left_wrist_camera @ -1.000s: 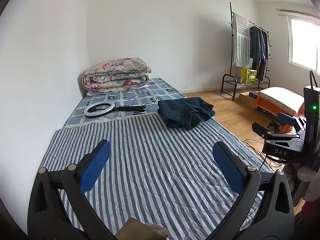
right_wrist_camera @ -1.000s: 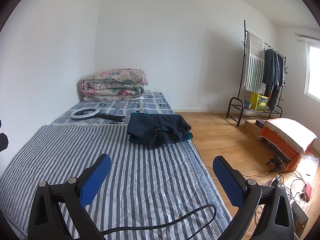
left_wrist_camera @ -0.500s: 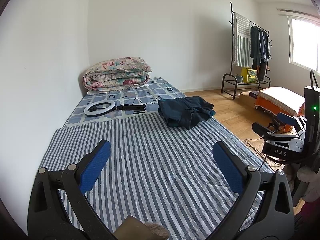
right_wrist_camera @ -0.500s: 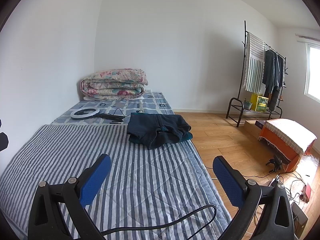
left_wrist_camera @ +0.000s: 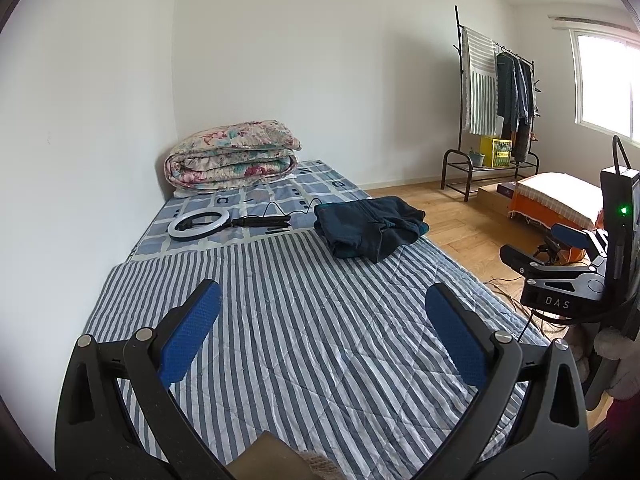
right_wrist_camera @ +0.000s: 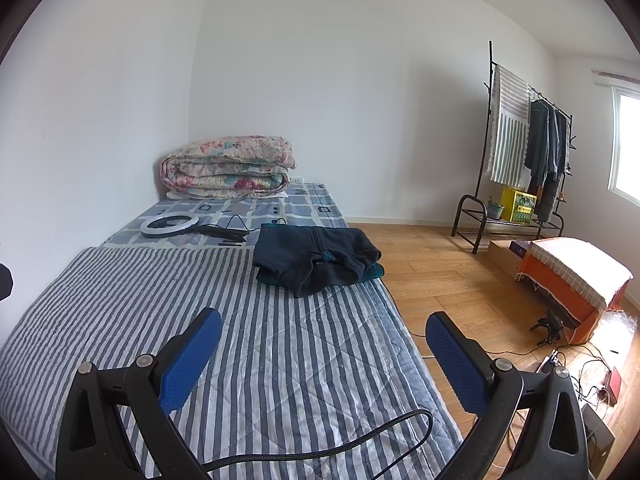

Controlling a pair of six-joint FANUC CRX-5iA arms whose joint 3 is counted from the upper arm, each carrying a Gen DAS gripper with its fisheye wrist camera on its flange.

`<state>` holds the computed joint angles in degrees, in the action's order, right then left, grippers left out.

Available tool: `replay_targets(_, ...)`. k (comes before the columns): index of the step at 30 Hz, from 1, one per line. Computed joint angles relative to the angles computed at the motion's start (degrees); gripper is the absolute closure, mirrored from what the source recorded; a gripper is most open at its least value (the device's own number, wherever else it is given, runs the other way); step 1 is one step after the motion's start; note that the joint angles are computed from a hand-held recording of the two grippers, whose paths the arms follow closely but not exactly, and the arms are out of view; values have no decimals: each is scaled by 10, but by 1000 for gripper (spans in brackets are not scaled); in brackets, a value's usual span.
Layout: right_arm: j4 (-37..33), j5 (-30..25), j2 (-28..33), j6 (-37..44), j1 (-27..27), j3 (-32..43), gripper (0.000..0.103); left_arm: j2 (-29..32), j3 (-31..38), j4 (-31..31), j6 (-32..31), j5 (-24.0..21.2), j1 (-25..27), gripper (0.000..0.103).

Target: Fold large clothes

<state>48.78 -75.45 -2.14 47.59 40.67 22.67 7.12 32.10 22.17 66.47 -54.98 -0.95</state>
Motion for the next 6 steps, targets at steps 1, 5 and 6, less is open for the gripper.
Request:
replay_targets(1, -1, 0, 1, 2, -1, 2, 0, -2, -3, -1, -1, 5, 0, 0)
replay_targets(5, -2, 0, 1, 4, -1, 2, 0, -7, -11, 0, -5, 13, 0, 0)
replay_targets(6, -3, 1, 1, 4, -3, 1, 0, -7, -12, 2, -7, 13, 1, 0)
